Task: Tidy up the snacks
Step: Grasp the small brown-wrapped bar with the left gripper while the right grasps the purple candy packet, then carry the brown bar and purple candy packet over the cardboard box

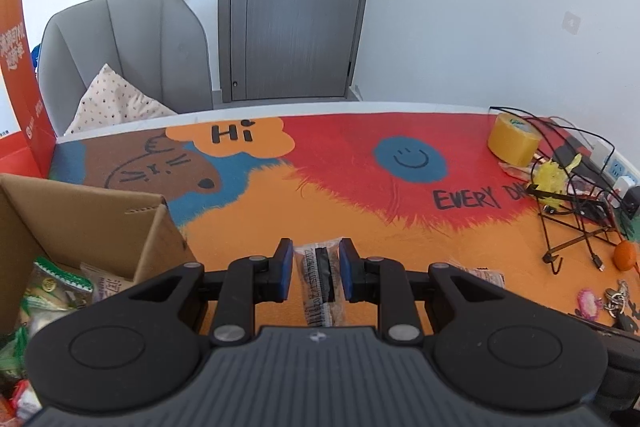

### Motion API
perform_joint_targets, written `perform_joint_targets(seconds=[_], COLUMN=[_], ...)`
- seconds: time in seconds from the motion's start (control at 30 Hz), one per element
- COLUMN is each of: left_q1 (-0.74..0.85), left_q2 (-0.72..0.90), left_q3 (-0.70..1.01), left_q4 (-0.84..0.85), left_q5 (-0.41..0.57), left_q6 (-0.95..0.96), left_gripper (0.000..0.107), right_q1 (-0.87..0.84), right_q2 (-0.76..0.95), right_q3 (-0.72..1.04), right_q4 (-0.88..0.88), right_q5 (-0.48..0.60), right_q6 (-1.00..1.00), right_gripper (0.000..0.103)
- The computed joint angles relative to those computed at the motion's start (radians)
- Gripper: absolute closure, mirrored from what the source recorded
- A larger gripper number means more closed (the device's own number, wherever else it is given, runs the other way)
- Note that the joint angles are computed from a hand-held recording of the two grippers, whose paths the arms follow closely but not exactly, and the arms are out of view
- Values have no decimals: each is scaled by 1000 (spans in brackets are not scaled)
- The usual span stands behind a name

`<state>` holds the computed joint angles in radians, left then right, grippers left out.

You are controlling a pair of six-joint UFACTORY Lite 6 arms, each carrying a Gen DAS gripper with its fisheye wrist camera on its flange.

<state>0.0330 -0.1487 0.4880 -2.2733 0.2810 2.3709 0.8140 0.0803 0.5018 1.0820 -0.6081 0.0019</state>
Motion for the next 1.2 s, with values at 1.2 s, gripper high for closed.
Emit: perform_joint_targets(seconds=[1.2], left_q1=[869], left_q2=[-322], left_q3=[39], left_q4=[998], left_q5=[653], left_q6=[-626], left_gripper=[84], right_q1=[471], right_q2=[-110], right_q3=[214], right_q4=[487], right_q5=[-337], right_q6=[-459], right_gripper=[71])
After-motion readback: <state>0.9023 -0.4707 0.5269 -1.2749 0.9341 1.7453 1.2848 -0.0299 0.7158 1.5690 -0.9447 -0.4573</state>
